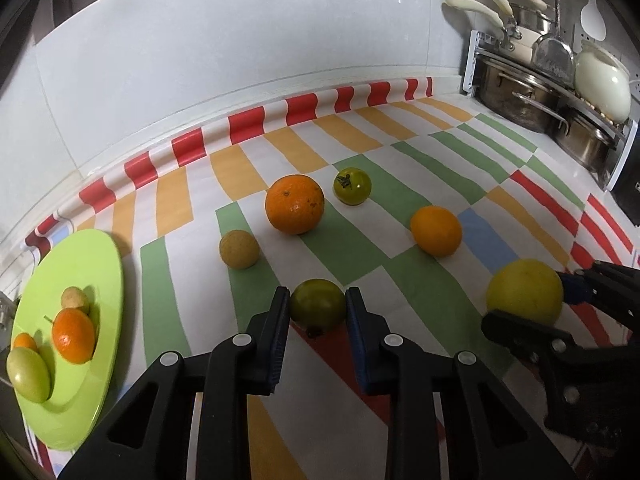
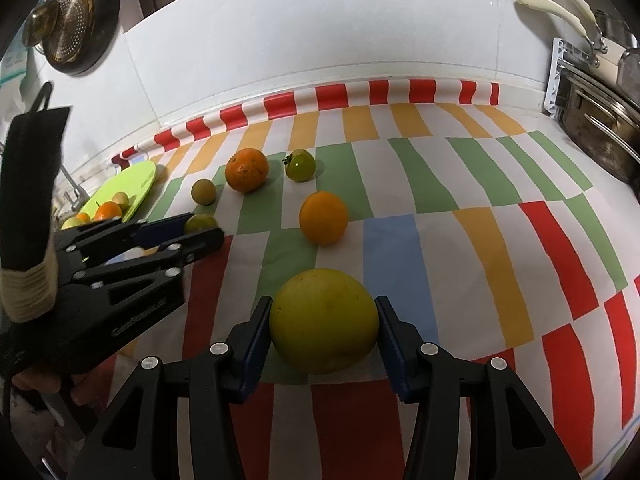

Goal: Organize fruits
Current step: 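Grasp a small dark-green fruit with the left tool while the right tool grasps the yellow pomelo, then carry the dark-green fruit and pomelo over the green plate with both tools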

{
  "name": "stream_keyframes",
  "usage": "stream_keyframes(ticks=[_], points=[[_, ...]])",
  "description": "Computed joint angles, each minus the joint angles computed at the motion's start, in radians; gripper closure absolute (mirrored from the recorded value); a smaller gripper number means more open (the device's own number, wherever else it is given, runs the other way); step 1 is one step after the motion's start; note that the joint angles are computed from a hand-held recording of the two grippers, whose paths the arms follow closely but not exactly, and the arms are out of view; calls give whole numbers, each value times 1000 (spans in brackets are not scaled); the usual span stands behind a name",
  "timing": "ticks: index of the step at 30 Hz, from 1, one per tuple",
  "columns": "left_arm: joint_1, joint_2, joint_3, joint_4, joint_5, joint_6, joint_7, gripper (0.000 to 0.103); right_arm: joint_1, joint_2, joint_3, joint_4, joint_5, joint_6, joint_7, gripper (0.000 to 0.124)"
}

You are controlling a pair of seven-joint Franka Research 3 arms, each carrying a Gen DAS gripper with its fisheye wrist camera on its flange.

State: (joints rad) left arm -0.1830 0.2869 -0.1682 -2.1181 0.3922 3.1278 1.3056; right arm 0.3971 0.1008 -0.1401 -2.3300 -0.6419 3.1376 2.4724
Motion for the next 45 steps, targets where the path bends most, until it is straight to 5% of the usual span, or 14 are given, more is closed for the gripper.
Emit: stream_keyframes(ticks=[7, 13, 17, 21, 26, 33, 37, 43, 45], points=[[19, -89, -14, -84, -21, 26, -13, 75, 2, -23, -7, -2, -88, 11, 64, 73], [-26, -169, 58, -158, 39, 61, -111, 75, -36, -57, 30, 2, -224, 16, 168, 73], [-65, -219, 126, -194, 175, 79, -261, 75, -77, -81, 77, 2, -267, 25, 193, 73], [-73, -264, 181, -206, 464, 86, -545, 75, -122, -99, 131, -1, -262, 39, 177, 73], [8, -315, 141, -205, 782, 79, -862, 75, -166, -117, 185, 12, -361, 42, 245, 73], [141, -385, 43, -208, 1057, 60, -1155, 75, -188, -115, 223, 52, -442, 68, 286, 73], [184, -421, 19, -222, 1103, 44, -1208, 75, -166, -94, 217, 88, -443, 86, 266, 73], [218, -454, 25, -234, 1134, 19, -1242, 75, -110, -45, 204, 133, -270, 121, 79, 73], [230, -456, 30, -230, 1143, 17, -1248, 75, -130, -22, 246, 151, -178, 128, -21, 73]])
